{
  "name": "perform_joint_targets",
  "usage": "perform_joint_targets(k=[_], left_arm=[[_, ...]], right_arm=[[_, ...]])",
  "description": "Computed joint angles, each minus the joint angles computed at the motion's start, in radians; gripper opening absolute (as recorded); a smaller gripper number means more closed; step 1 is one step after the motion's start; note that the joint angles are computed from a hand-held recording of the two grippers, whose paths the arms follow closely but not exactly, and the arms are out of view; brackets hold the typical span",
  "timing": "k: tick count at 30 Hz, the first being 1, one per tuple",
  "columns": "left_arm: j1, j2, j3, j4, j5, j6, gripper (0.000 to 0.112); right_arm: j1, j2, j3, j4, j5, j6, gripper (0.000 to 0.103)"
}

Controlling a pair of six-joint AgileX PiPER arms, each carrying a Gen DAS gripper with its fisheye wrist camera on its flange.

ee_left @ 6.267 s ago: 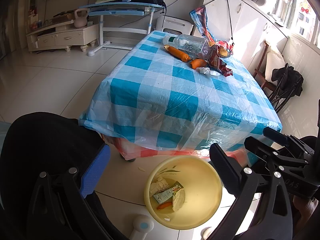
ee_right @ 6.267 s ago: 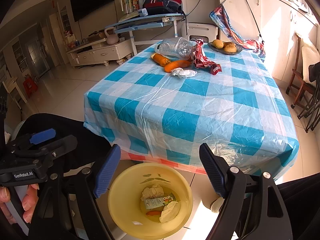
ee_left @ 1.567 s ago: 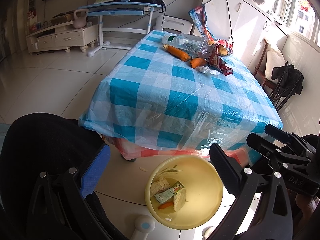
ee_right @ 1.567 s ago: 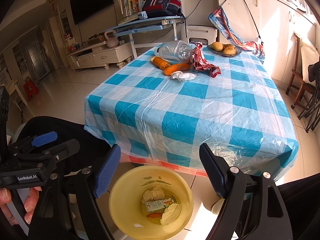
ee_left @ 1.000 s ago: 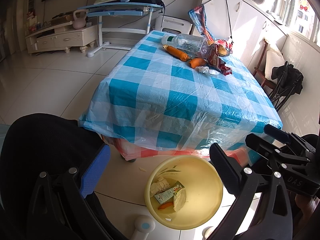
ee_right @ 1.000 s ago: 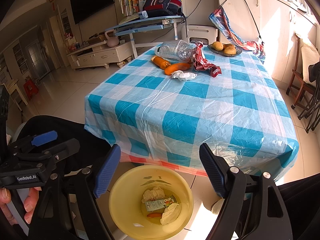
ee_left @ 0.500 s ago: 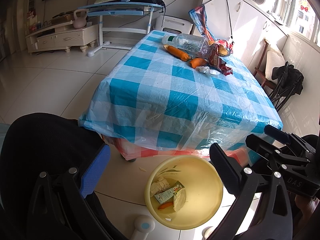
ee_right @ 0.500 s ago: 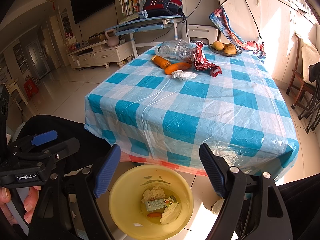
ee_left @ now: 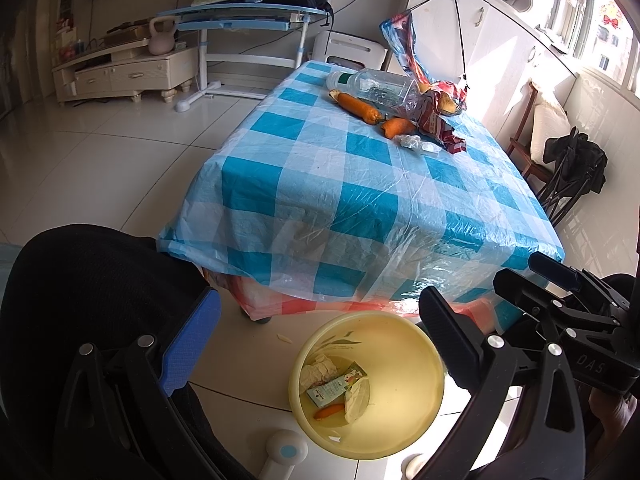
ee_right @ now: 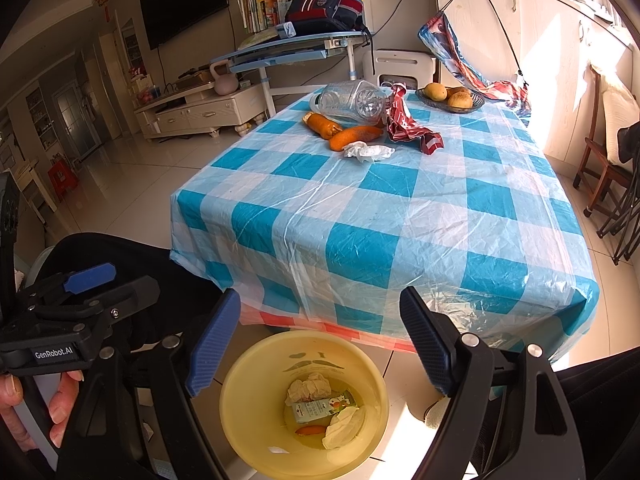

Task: Collect trash
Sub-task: 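Grasp the large orange sweet potato with the left gripper while the right gripper grasps the white tissue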

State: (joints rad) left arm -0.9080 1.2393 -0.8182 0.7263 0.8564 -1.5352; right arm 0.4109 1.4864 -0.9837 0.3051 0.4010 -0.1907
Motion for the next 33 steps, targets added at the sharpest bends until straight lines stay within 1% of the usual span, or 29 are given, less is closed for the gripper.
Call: perform_joint_targets(k=[2,5,8,13,18,21,23,26,30,32,33], left_arm=[[0.023,-0.026,0.009,-0.007,-0.006,0.002,0.096],[0.06,-0.067,0.02,-0.001,-0.006,-0.005,0.096],[0.106,-0.068,0.005,-0.009,-0.01,0.044,0.096],[0.218,-0.006,-0.061,-0.068,-0.059,0.2,0.096],[0.334,0.09,-0.171,-0.139,-0.112,0.35,0.096],[0.404,0.173,-0.268,-0.204,-0.135,0.451,0.096],[0.451,0.249,-0.354,-0.247,-0.143,0.513,0.096],[0.508,0.379,-0.505,-0.319,-0.132,0.604,0.096],[0.555,0.583,-0.761,-0.419,-0.075,0.729,0.096],[0.568,0.691,-0.908,-0.459,-0.019,0.783,0.095],[0.573,0.748,-0.988,-0.48,0.015,0.812,0.094]], right_arm=[[-0.013,0.006,-0.005,0.069,0.006,-0.056,0.079],[-0.036,0.019,-0.035,0.118,0.026,-0.095,0.079],[-0.069,0.046,-0.087,0.152,0.06,-0.128,0.079],[-0.125,0.141,-0.217,0.197,0.127,-0.173,0.079],[-0.133,0.3,-0.427,0.158,0.199,-0.169,0.079],[-0.124,0.406,-0.573,0.139,0.25,-0.175,0.079],[-0.116,0.476,-0.67,0.118,0.282,-0.167,0.078],[-0.106,0.563,-0.793,0.085,0.318,-0.162,0.073],[-0.107,0.647,-0.918,0.06,0.361,-0.171,0.067],[-0.112,0.675,-0.954,0.06,0.375,-0.18,0.062],[-0.117,0.684,-0.962,0.065,0.379,-0.183,0.061]])
